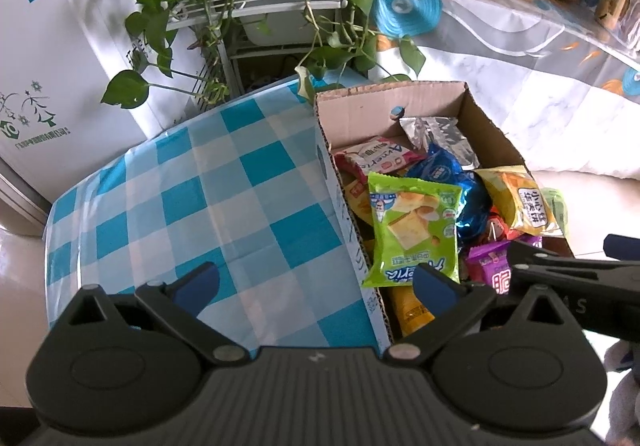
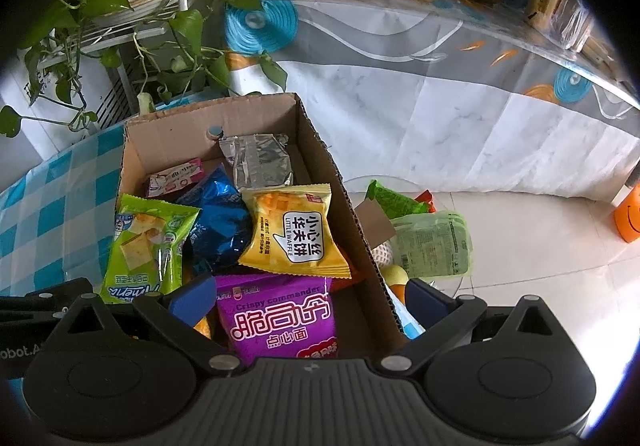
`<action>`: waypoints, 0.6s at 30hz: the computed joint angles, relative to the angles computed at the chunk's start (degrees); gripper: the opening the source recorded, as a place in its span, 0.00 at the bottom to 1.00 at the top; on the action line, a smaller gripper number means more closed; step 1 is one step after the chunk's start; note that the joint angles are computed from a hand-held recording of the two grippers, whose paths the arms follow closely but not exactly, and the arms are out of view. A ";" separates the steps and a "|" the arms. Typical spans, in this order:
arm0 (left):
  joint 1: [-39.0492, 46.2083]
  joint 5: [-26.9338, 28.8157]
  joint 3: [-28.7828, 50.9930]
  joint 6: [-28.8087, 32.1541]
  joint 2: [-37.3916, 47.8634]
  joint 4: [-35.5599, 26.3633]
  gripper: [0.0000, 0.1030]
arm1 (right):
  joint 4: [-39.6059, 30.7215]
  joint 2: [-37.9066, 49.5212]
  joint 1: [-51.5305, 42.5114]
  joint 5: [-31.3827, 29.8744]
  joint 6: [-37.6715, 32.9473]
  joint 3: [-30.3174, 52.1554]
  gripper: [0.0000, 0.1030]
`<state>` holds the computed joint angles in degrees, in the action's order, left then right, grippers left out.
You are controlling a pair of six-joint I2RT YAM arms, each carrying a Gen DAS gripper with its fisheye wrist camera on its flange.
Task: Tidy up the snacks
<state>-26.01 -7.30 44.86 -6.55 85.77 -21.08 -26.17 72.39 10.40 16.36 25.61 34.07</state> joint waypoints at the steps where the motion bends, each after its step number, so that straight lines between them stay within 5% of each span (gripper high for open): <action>1: -0.02 -0.06 -0.01 -0.03 0.05 -0.01 0.99 | -0.31 0.23 0.25 0.37 0.23 0.24 1.00; 18: 6.92 4.56 -4.53 6.01 -8.03 -1.53 0.99 | -6.27 -1.26 8.87 4.97 5.03 3.26 1.00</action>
<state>-19.09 -2.74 40.33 -0.54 77.74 -22.62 -32.44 71.13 19.27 21.33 30.63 37.33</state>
